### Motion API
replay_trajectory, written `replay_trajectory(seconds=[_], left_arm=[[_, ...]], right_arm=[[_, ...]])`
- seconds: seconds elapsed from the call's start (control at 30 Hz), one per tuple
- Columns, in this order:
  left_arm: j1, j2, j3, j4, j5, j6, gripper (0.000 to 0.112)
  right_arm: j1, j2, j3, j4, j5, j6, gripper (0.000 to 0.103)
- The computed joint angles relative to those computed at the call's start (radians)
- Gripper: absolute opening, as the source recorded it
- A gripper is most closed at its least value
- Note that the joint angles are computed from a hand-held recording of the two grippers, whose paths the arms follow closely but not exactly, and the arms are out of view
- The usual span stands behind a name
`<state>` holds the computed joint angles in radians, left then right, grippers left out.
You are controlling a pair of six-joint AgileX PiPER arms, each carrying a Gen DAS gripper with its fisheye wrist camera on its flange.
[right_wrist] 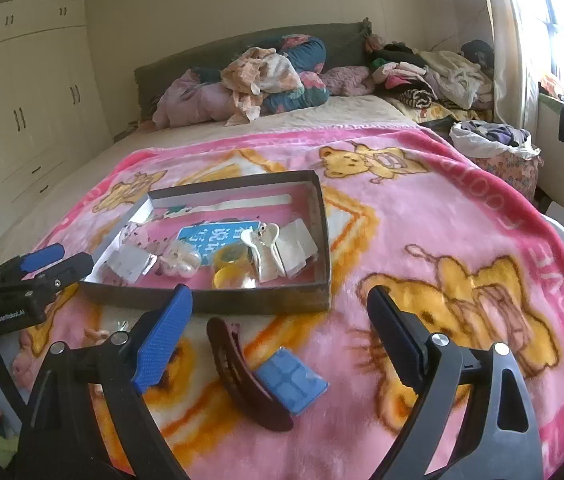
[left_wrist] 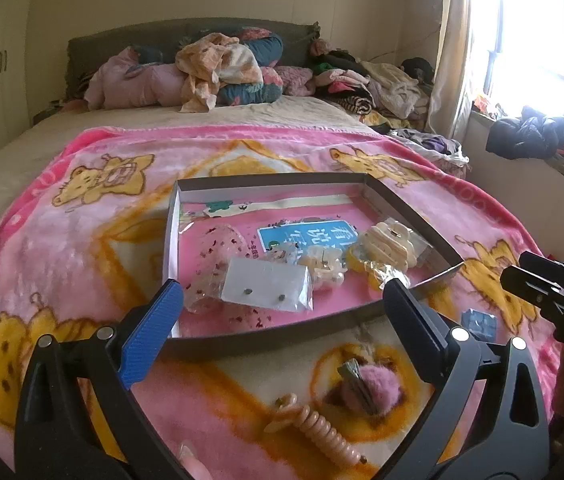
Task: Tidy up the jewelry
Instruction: 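Withdraw both open tools from the box toward the remaining accessories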
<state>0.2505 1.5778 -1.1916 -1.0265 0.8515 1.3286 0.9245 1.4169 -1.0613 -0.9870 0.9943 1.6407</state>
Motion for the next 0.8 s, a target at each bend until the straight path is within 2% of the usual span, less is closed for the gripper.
replay_trajectory(seconds=[0.8], left_arm=[[0.098, -0.100, 0.118, 0.011, 0.105, 0.096, 0.091]], right_arm=[[0.156, 0.015, 0.023, 0.031, 0.090, 0.069, 0.086]])
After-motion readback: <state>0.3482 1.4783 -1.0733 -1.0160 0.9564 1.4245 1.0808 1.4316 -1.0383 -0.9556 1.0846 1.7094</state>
